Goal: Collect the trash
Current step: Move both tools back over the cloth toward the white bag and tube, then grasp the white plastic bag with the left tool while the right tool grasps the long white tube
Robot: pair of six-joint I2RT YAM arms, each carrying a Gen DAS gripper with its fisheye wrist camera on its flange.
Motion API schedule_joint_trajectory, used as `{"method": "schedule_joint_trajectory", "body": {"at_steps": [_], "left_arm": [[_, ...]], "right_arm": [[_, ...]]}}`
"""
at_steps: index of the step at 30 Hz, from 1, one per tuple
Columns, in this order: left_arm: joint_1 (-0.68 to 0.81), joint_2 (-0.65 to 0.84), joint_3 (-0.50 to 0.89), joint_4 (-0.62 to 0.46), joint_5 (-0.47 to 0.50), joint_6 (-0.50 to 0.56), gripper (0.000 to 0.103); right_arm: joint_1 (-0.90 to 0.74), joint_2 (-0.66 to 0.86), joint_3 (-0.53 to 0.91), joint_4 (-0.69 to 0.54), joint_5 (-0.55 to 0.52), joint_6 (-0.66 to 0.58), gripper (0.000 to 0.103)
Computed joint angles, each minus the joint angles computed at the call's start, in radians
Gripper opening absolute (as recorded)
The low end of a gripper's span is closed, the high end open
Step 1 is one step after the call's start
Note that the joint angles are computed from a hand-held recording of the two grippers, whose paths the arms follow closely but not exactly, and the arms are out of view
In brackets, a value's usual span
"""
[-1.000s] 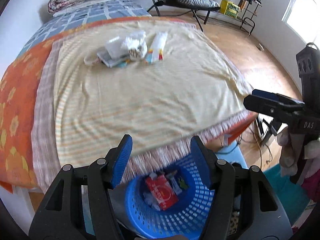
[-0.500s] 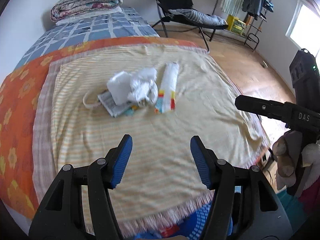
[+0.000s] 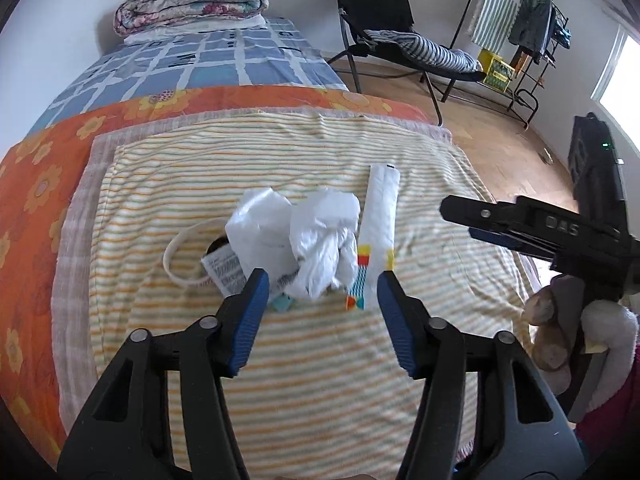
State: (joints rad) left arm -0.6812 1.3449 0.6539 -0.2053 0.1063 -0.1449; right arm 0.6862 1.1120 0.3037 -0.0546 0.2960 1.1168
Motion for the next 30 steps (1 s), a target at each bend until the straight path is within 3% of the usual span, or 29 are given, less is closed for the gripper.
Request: {"method": "schedule_joint_trajectory", "body": {"at_steps": [7,12,16,18,24,27,30], "left_arm": [[-0.013,0.105,0.039,0.052,-0.03,0.025,0.053],[-0.022,0.158,0.062,0.078,-0.054,0.038,0.052],[-0.01,0.197,0.077,0.088,-0.039,0.028,0.051],[-0.008,0.218,0.089,0.087,-0.034,0.026,0.044],[-0.004,0.262,0.094,0.095,-0.013,0.022,0.043],[0.012,0.293,0.101,0.093,0.019,0.008,0.03],[0.012,0.302,0.098,0.1,0.023,0.01,0.024]], "right_arm": [[-0.173,0.224,-0.008,0.244,-0.15,-0.054,0.066],[-0.214,0.345,0.005,0.353,-0.199,-0.061,0.062],[-0.227,0.401,0.021,0.39,-0.204,-0.059,0.061],[-0.238,0.439,0.019,0.439,-0.222,-0.042,0.059],[-0.227,0.502,0.044,0.478,-0.211,-0.029,0.059],[-0.222,0.527,0.053,0.496,-0.2,-0.022,0.06],[-0.209,0.54,0.071,0.484,-0.174,-0.022,0.06]]}}
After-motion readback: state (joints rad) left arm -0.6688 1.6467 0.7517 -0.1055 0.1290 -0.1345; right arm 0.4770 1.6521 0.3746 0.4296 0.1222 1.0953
